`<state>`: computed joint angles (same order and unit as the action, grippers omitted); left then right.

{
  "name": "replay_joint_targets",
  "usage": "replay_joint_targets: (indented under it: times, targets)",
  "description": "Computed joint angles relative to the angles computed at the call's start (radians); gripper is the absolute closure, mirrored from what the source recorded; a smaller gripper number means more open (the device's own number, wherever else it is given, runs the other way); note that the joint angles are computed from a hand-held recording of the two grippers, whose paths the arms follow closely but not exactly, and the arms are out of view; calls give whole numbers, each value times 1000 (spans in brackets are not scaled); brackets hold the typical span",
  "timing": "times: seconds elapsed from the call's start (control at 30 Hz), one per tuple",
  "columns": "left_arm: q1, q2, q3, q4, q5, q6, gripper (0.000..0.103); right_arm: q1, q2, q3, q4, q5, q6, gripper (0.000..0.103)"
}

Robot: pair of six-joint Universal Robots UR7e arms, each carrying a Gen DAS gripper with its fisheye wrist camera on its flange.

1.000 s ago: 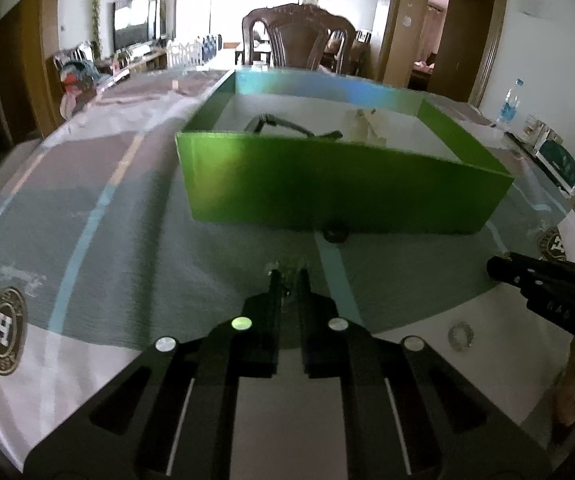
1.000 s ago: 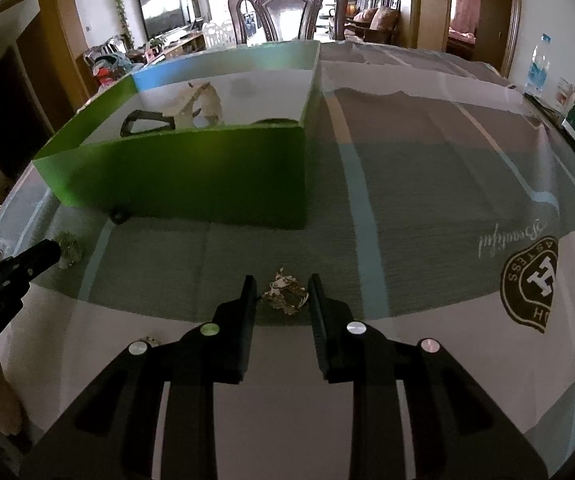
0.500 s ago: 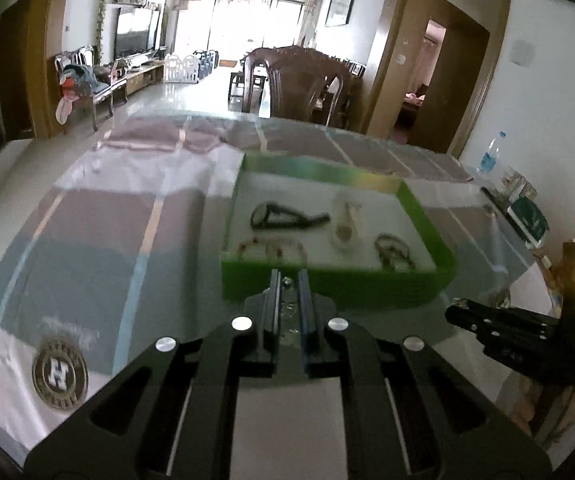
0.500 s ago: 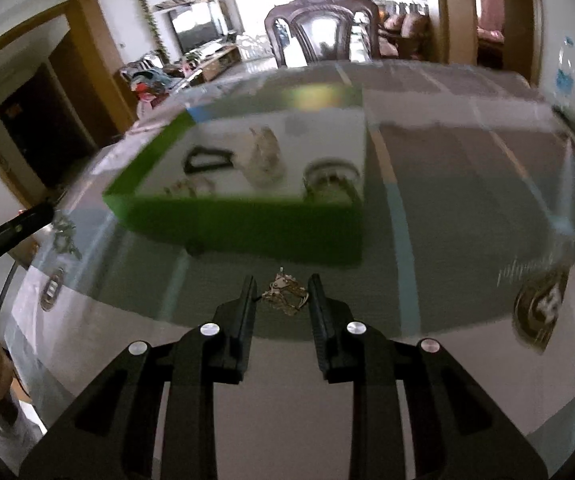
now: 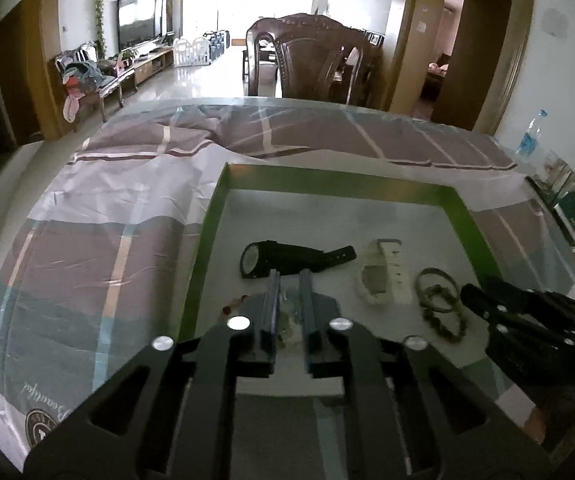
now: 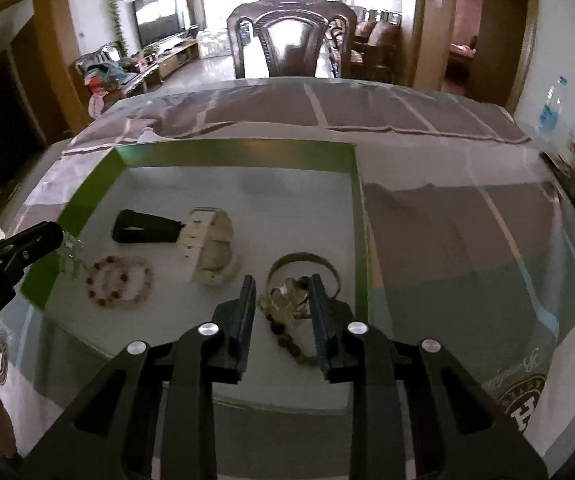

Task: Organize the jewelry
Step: 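Lift both brooches into the green box and open both tools, then move both open tools back down toward the small ring on the cloth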

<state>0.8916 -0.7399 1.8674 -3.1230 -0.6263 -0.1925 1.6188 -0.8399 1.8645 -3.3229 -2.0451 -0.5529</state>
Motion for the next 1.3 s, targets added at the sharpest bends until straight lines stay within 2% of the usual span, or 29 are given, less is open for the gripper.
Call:
replay_joint_targets:
  times: [0.03,0.07,0.2,0.23,0.27,0.3,0.33,0.37,0.5,0.57,0.67,0.87,1.07,1.23,1.3]
  targets:
    - [1,1,5,-12,-1,6,64,-6,-19,18,0,31,8,50]
    - [-2,1,15,-36,4,14,60,-12,-40,41,-10,57,13,47]
    - [-31,-39,99,-74,7,-12,57,-24,-144,160,-20,123,13,46]
    - [-41,-51,123,-83,2,-15,54,-29,-171,197,-22,130,7,46]
    - [-56,-70,163,-91,-5,-18,51,-31,-185,223,-27,125,-1,45]
    - [-72,-87,201,-96,-11,-20,44,-31,-190,243,-34,102,-7,44]
    - [-82,-96,225,-104,-16,-18,39,-33,-186,257,-32,61,-9,44]
    - [-97,-100,262,-131,-16,-16,38,-38,-185,265,-14,39,-1,44]
    - [-105,-65,280,-63,0,-54,38,-77,-203,300,104,59,38,44]
    - [-90,-30,251,-6,-1,-71,37,-76,-189,324,53,44,3,44]
    - [-50,11,192,68,-46,-113,38,-78,-169,352,-49,50,-63,44]
    - [-30,73,124,133,-4,-132,38,-89,-205,390,-11,71,-78,43]
    - [-28,105,86,157,33,-136,38,-75,-165,405,-50,27,-113,41]
    - [-17,109,73,138,7,-139,46,-57,-113,396,-132,14,-143,42]
    - [-11,104,73,130,-13,-142,53,-52,-96,389,-147,9,-152,52]
